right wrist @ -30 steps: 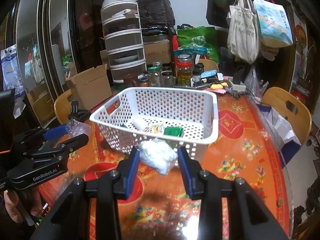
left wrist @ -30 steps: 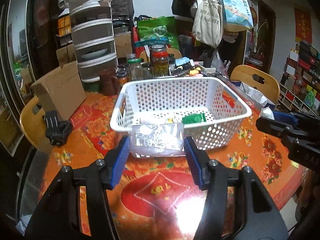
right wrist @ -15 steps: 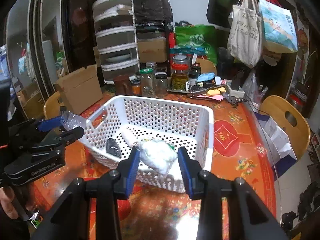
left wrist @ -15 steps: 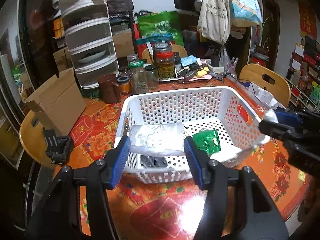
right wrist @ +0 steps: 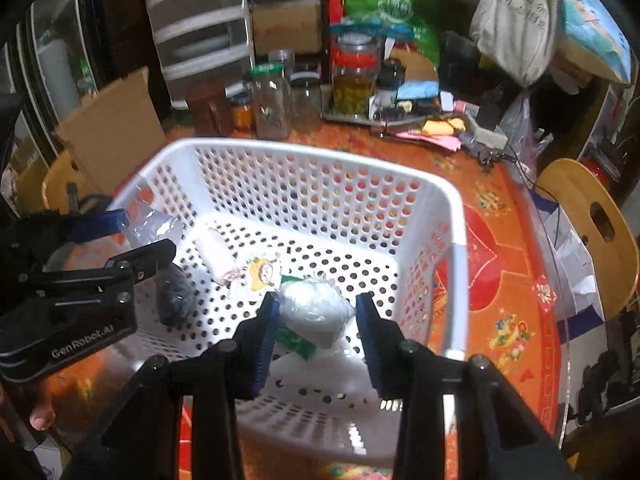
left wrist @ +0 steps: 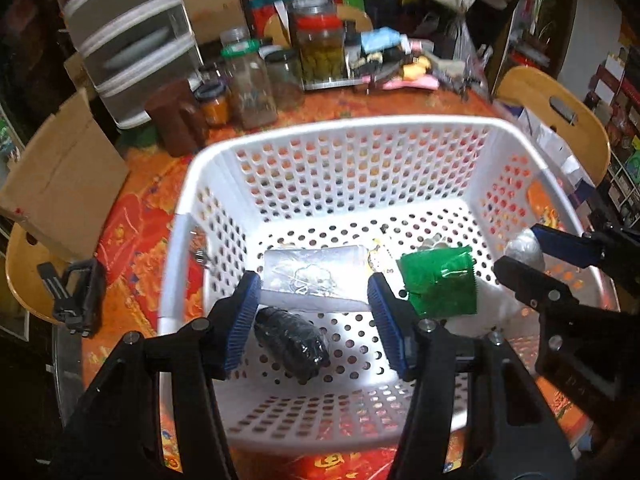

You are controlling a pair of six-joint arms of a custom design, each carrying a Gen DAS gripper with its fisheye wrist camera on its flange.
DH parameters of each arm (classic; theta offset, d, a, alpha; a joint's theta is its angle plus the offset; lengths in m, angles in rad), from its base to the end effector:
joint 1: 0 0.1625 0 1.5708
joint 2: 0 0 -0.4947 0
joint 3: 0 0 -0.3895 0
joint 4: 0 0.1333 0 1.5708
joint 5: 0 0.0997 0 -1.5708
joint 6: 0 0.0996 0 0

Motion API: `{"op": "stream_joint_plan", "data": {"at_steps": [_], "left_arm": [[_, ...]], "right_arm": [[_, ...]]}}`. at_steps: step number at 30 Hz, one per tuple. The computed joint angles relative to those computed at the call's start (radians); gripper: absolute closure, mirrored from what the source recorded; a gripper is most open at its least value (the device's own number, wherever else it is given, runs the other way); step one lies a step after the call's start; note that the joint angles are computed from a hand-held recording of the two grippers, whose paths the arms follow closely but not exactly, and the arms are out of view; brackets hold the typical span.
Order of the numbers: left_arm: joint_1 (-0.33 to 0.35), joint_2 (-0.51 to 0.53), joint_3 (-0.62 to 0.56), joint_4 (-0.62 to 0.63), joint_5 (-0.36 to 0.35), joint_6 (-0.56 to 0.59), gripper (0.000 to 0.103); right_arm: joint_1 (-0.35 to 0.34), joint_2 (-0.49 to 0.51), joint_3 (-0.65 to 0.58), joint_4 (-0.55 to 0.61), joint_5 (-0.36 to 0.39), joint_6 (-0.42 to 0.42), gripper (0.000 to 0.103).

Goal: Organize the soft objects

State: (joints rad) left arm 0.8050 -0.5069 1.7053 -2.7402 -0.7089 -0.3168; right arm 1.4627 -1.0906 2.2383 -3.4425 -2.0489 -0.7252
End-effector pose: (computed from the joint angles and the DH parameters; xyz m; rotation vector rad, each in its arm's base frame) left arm -0.3152 -0.6292 -0.0278 0.5354 2.2745 -0.5245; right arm 0.0307 -0.5281 0.2459 0.5098 -2.3176 0.5852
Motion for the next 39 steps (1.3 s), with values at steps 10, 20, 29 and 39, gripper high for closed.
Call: {"op": "stream_joint_plan", "data": {"at_steps": [10,20,29,39], "left_arm": [[0.041,0.041,-0.053,0.060,0.009,-0.016,0.049],[0.037,0.044,-0.027,-0.029,0.012,0.044,0.024],[-0.003,0.005,0.068,-0.232,0.027,0.138,0.014],[-0.102,-0.044,0.260,-0.497,0.087,0.172,0.000]], "right_arm": [[-0.009,0.050,-0.063,0.092,-0.058,0.020,0.065],[-0.021,0.052,-0.052,0.094,-0.024,0.003,0.049],[-0.028,-0.002,0.012,0.018,0.070,-0.012,0.014],[-0.066,-0.107,0.125,-0.085,0.166,0.005,0.006]]}}
